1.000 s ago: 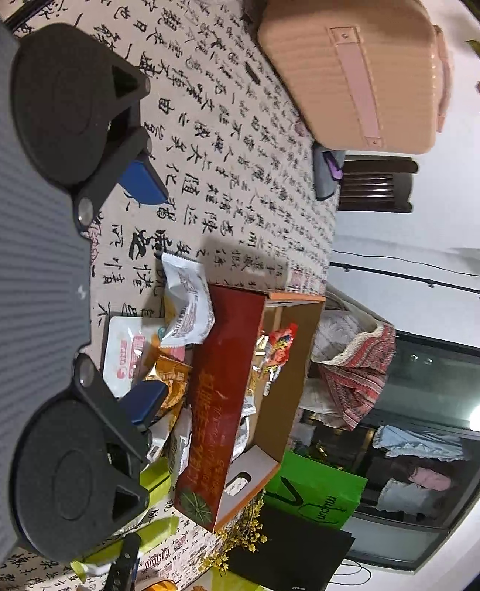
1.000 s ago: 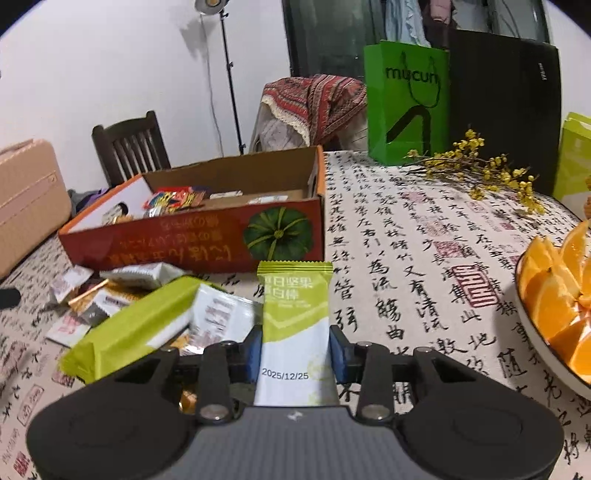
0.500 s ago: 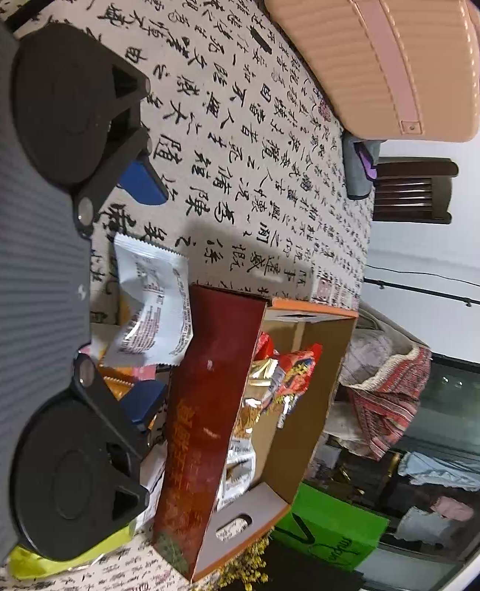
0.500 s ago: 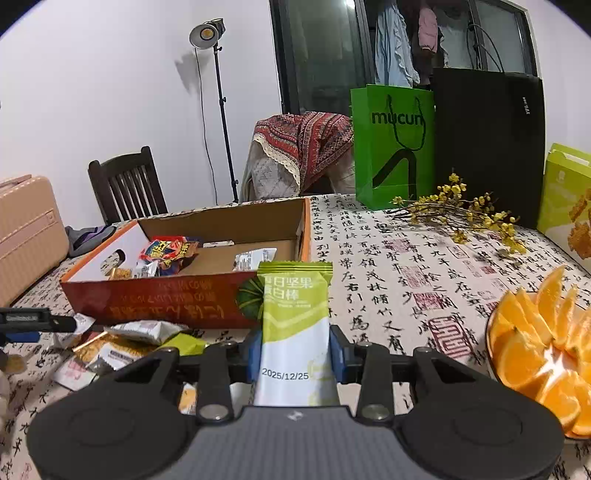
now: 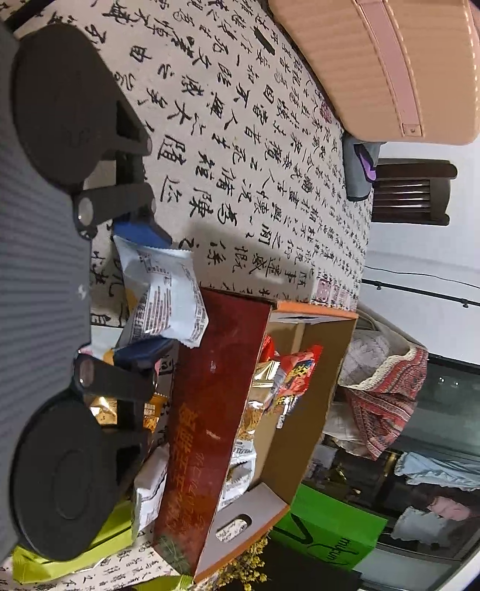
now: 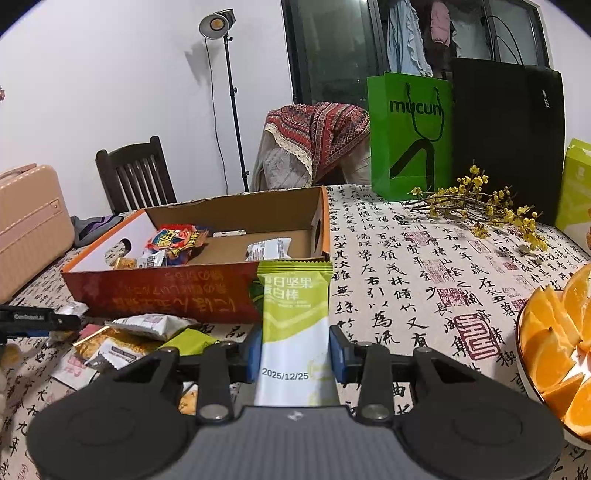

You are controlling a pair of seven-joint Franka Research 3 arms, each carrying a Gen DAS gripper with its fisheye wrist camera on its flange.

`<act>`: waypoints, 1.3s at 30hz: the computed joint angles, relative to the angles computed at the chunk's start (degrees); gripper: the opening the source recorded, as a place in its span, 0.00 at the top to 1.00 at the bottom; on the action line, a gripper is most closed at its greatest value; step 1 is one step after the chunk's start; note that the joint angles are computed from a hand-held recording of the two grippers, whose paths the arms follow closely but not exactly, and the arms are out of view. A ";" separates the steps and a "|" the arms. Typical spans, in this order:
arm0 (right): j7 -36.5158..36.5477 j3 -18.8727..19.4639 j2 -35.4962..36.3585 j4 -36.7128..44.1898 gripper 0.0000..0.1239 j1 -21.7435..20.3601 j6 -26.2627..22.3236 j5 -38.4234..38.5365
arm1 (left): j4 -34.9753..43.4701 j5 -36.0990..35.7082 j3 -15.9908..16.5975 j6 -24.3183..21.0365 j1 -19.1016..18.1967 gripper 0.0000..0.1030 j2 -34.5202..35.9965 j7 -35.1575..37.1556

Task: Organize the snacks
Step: 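Carry both held packets over the cardboard box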

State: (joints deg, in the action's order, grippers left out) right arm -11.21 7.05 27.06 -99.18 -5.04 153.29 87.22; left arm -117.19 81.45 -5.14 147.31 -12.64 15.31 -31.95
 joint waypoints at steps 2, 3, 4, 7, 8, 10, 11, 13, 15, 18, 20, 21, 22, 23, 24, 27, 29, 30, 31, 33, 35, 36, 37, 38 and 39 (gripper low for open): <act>-0.47 0.01 -0.11 -0.13 0.71 0.01 0.15 0.08 | -1.06 0.96 -0.13 -1.25 -0.52 0.50 -1.04 -1.15; -0.77 0.02 -0.16 -0.17 0.71 0.12 0.55 0.23 | -1.59 1.47 -0.28 -2.03 -0.74 0.50 -1.54 -1.94; -1.09 0.03 -0.22 -0.15 0.71 0.17 0.79 0.40 | -2.28 2.17 -0.49 -2.92 -0.97 0.50 -2.24 -3.00; -2.27 0.12 -0.52 -0.05 0.71 -0.01 0.61 1.40 | -3.97 5.03 -1.14 -3.56 -0.86 0.50 -4.21 -5.81; -2.87 0.14 -0.67 -0.01 0.71 -0.04 0.57 1.94 | -4.41 5.85 -1.46 -4.11 -0.85 0.50 -4.91 -6.44; -4.34 0.11 -0.99 0.09 0.71 -0.04 0.27 3.04 | -5.05 7.54 -2.13 -5.23 -0.80 0.50 -6.17 -7.47; -4.94 0.05 -1.06 0.27 0.71 0.14 0.39 3.43 | -5.22 8.41 -2.50 -5.97 -0.83 0.50 -6.77 -7.77; -6.37 0.02 -1.04 0.91 0.71 0.55 0.72 4.35 | -5.02 10.09 -3.15 -7.62 -0.90 0.50 -7.41 -7.83; -6.48 0.00 -0.76 1.98 0.71 0.99 0.80 4.51 | -4.17 10.90 -3.53 -8.06 -0.68 0.50 -7.45 -7.14; -6.49 0.27 -0.25 3.96 0.71 1.56 0.83 4.44 | -1.54 11.20 -3.68 -7.90 -0.40 0.50 -6.39 -4.88; -6.89 0.67 0.29 5.63 0.71 1.92 1.04 4.68 | 0.72 11.28 -3.61 -7.71 -0.47 0.50 -5.22 -3.08; -6.81 0.89 0.66 6.67 0.71 2.15 1.19 4.66 | 1.89 11.55 -3.47 -7.52 -0.53 0.50 -4.57 -2.37; -6.48 1.08 1.01 7.59 0.71 2.34 1.31 4.48 | 3.04 11.76 -3.35 -7.44 -0.68 0.50 -3.93 -1.74; -5.83 1.28 1.54 8.83 0.71 2.58 1.45 4.06 | 4.41 11.79 -3.21 -7.29 -0.84 0.50 -3.13 -1.03; -5.21 1.54 2.13 10.13 0.71 2.81 1.64 3.61 | 5.48 11.94 -3.02 -7.14 -1.03 0.50 -2.53 -0.57; -2.70 2.44 4.55 14.43 0.71 3.69 2.68 1.22 | 9.56 11.34 -2.40 -7.01 -1.72 0.50 -0.09 1.40; -0.06 3.19 6.51 17.45 0.71 4.16 3.56 -1.20 | 12.24 11.50 -1.82 -6.81 -2.41 0.50 1.64 2.09; 1.50 3.62 7.51 18.87 0.71 4.30 3.90 -2.56 | 13.50 11.61 -1.49 -6.84 -2.79 0.50 2.47 2.50; 3.15 4.01 8.55 20.29 0.71 4.48 4.24 -4.03 | 14.63 11.63 -1.14 -6.74 -3.11 0.50 3.25 2.76; 6.91 4.61 10.92 23.33 0.71 5.01 4.91 -7.14 | 16.97 11.80 -0.38 -6.34 -3.69 0.50 4.88 2.73; 9.47 5.40 13.15 25.98 0.71 5.39 5.95 -9.44 | 19.07 12.02 0.48 -7.31 -4.54 0.50 6.54 2.75; 9.99 6.02 14.33 27.30 0.71 5.48 6.91 -9.99 | 20.08 11.77 0.90 -8.04 -4.95 0.50 7.41 3.25; 10.65 6.51 15.33 28.37 0.71 5.58 7.62 -10.85 | 21.25 11.16 1.29 -9.33 -5.47 0.50 8.49 4.05; 11.15 7.00 16.41 29.44 0.71 5.52 8.02 -11.72 | 22.16 10.92 1.77 -10.22 -5.95 0.50 9.38 4.56; 10.73 7.91 17.25 30.06 0.71 4.97 8.21 -11.94 | 22.64 11.20 2.34 -10.89 -6.40 0.50 10.07 4.43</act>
State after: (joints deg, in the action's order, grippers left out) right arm -0.48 14.95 44.31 -69.12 -0.07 161.49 75.28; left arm -94.55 92.64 -2.80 136.42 -19.04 25.39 -27.51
